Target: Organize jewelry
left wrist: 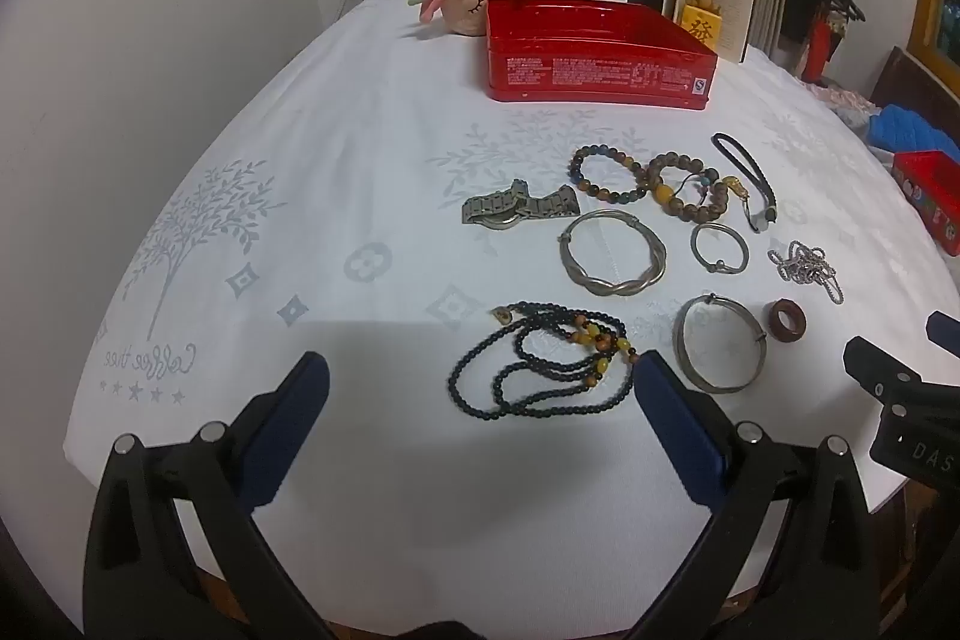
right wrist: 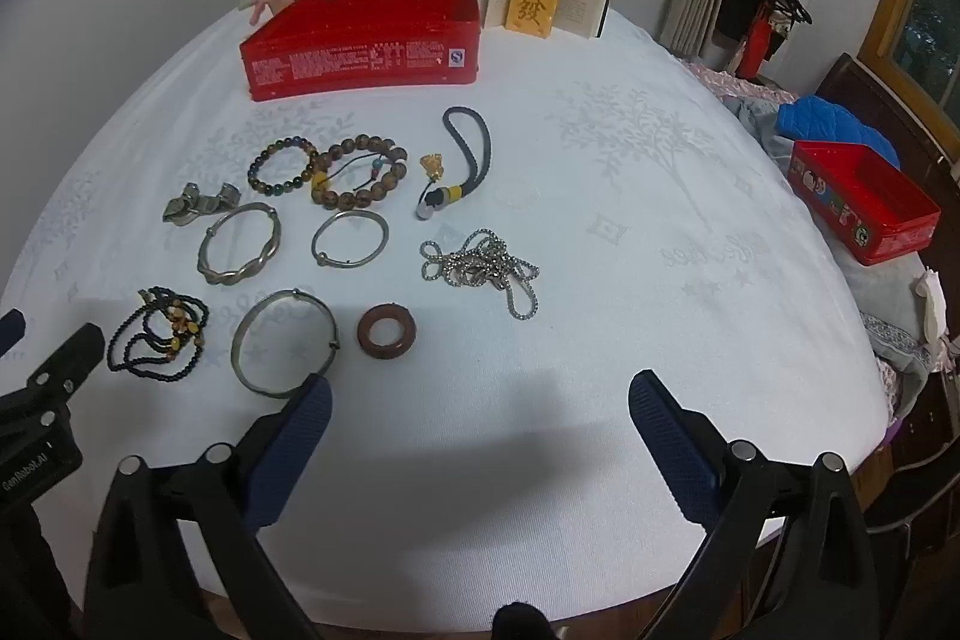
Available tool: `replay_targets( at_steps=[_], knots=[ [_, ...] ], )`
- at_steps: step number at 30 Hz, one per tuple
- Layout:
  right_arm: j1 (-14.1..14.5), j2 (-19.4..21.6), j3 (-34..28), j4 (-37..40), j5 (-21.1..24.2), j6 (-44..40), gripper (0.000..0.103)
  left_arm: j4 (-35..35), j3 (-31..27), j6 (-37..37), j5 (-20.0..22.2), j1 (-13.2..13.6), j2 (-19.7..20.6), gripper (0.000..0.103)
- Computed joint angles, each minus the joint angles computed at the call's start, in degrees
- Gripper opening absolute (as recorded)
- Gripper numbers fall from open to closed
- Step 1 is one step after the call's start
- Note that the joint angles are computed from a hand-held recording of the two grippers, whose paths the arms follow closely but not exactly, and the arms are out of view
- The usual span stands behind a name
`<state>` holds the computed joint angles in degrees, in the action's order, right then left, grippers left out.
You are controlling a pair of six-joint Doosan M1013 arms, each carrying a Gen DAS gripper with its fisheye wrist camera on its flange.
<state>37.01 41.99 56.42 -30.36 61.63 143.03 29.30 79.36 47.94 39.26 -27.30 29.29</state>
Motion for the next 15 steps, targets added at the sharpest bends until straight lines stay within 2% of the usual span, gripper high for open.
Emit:
replay_targets(
  at_steps=[15],
  knots=[
    [0.0,0.0,-0.1,0.0,0.1,-0.1,0.1,-0.1,0.0,0.1,0.1,0.0,0.0,0.1]
  ],
)
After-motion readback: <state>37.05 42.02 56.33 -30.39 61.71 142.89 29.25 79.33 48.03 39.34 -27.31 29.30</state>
